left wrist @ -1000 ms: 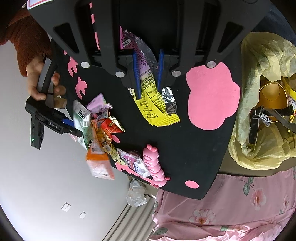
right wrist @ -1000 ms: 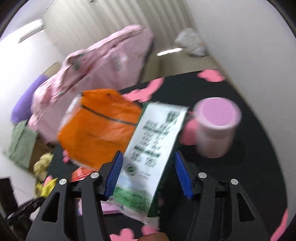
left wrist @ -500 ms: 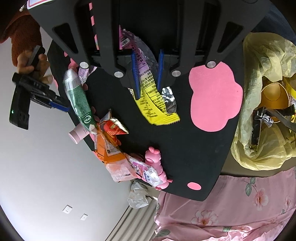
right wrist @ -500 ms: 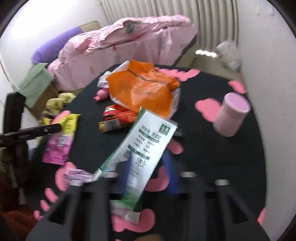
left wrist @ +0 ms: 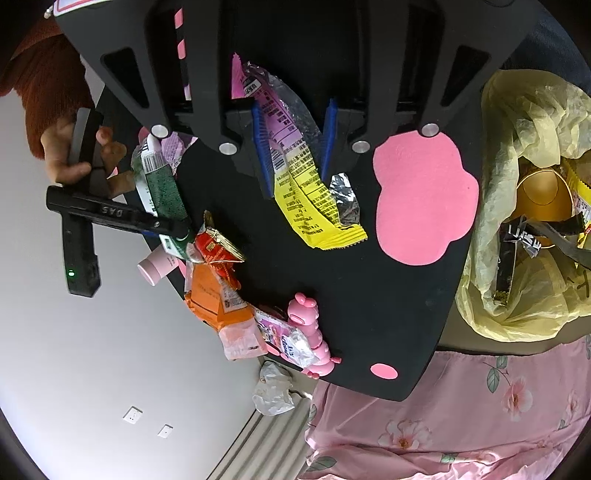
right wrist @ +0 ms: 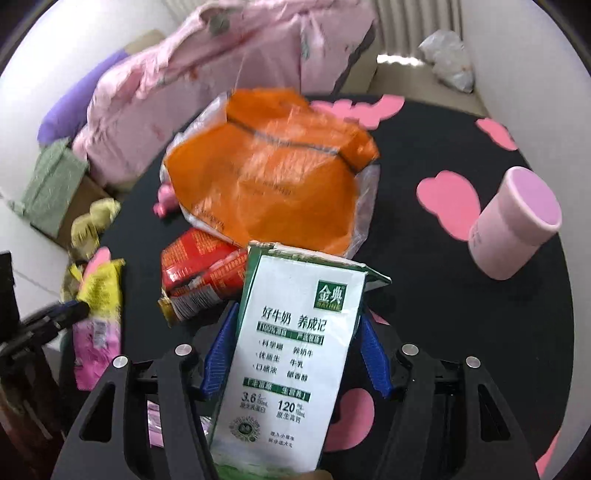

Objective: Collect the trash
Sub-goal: 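Grasp the green-and-white milk carton with the right tool while the left tool holds the wrapper, then carry the wrapper and milk carton over the yellow trash bag with both tools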

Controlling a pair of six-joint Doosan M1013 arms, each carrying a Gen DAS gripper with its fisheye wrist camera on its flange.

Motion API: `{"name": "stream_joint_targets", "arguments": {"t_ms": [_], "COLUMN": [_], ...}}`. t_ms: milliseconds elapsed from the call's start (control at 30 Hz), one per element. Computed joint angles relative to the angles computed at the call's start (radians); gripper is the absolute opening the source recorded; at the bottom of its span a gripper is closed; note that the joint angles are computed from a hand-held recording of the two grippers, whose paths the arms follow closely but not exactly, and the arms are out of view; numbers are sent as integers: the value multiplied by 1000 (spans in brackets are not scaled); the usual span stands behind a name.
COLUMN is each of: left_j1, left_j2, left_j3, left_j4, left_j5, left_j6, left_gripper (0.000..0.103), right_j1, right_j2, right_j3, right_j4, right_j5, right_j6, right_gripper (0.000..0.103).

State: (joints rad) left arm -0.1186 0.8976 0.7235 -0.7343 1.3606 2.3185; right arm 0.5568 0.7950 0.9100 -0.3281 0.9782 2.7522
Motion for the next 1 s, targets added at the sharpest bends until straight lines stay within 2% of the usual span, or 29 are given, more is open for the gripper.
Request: {"name": "stream_joint_targets", "arguments": {"t_ms": [67, 200, 367, 433, 600, 633, 833, 1000], "left_j1": [1, 4, -3, -9, -22, -23, -9, 24], "left_j2": [-1, 3, 0, 1, -13, -17, -43, -91], "left_j3": [1, -6, -8, -13, 12, 21, 57, 109], "left_j4": [1, 13, 50, 77, 126, 126, 44, -69], "left_j5": [-4, -6, -52, -65, -105, -114, -151, -288], "left_j6": [-1, -14, -32, -46, -33, -21, 51, 152], "left_gripper": [24, 26, 27, 27, 26, 18, 6, 6], "right_j1": [12, 60, 105, 113, 122, 121, 122, 117], "right_j2": [-17, -53, -58, -66, -86, -83, -71, -37], "right_j3": [20, 47, 31, 43, 89, 85, 54, -24], "right_j4": [-55, -284, -499, -553, -616, -616, -659, -698], "right_j5": [-26, -34, 20, 10, -45, -49, -83, -141], "right_j6": [2, 68, 74, 92, 165, 162, 163, 117], "right_gripper": [54, 52, 51, 51, 51, 51, 51, 51]}}
